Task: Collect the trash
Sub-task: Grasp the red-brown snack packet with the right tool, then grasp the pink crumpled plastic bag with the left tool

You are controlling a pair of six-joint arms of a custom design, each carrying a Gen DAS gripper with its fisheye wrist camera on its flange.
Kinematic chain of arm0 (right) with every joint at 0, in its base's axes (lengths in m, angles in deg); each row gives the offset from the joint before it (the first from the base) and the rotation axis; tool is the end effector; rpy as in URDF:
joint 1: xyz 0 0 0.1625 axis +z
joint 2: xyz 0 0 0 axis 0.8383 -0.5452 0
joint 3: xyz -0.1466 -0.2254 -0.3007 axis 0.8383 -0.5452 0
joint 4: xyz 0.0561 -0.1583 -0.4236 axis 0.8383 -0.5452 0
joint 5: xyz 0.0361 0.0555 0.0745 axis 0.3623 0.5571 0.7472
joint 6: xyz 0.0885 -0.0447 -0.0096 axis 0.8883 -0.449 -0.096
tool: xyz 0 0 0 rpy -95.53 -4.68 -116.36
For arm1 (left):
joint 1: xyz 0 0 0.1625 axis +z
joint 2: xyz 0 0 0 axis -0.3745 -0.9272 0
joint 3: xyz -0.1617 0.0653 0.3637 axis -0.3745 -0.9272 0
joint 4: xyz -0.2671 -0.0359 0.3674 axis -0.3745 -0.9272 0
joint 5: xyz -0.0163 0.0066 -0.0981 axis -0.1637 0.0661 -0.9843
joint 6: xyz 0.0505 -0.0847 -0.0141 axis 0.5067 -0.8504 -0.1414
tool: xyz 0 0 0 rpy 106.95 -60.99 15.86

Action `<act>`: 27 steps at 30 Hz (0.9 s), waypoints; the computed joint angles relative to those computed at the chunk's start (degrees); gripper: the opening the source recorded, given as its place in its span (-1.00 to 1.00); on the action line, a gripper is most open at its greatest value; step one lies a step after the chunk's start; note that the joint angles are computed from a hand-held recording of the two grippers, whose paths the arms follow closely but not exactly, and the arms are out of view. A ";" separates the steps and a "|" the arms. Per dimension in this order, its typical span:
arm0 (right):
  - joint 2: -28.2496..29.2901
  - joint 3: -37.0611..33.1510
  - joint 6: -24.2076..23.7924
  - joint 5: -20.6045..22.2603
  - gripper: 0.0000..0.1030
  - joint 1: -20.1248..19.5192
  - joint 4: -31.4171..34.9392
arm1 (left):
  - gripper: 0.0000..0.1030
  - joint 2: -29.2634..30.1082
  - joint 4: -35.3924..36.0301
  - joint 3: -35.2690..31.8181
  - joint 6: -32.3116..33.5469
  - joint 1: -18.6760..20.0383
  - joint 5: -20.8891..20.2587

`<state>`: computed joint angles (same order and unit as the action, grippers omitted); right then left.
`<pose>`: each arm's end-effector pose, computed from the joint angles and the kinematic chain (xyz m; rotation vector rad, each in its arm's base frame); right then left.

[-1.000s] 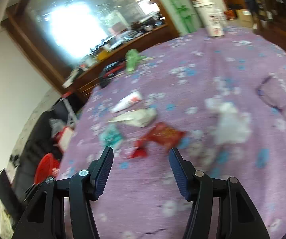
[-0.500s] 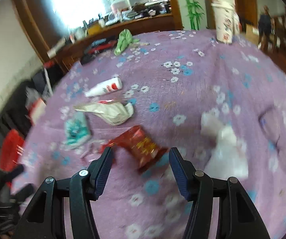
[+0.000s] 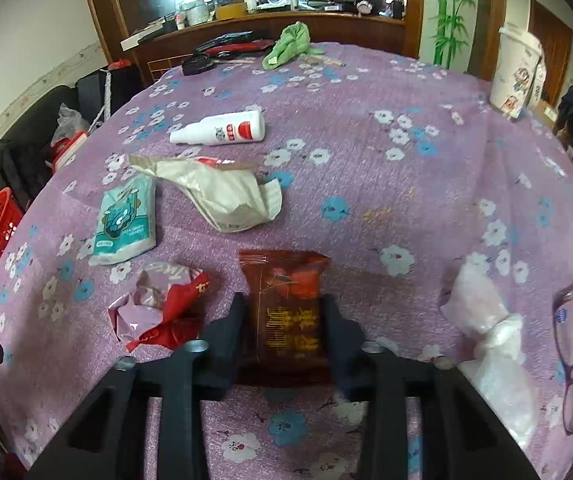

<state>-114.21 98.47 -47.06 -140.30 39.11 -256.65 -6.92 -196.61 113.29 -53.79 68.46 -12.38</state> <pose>0.1193 -0.4905 0.1670 -0.0231 -2.2739 0.8754 -0.2387 -0.5045 0.1451 1.2836 2.4309 -0.3917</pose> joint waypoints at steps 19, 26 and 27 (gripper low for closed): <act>-5.40 6.27 4.37 6.98 -0.31 -2.73 -14.94 | -0.09 15.28 -3.23 -6.73 -3.98 -2.97 -0.95; -5.63 6.61 3.65 7.95 -0.31 -2.73 -15.25 | -0.19 18.23 -7.55 -6.93 -1.68 -2.84 0.46; -5.60 6.66 3.58 8.02 -0.31 -2.70 -15.34 | -0.19 18.37 -8.06 -6.93 -1.56 -2.76 0.39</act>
<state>-119.81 105.13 -43.48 -132.27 36.41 -271.99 11.45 -204.66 106.37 -55.35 65.70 -12.00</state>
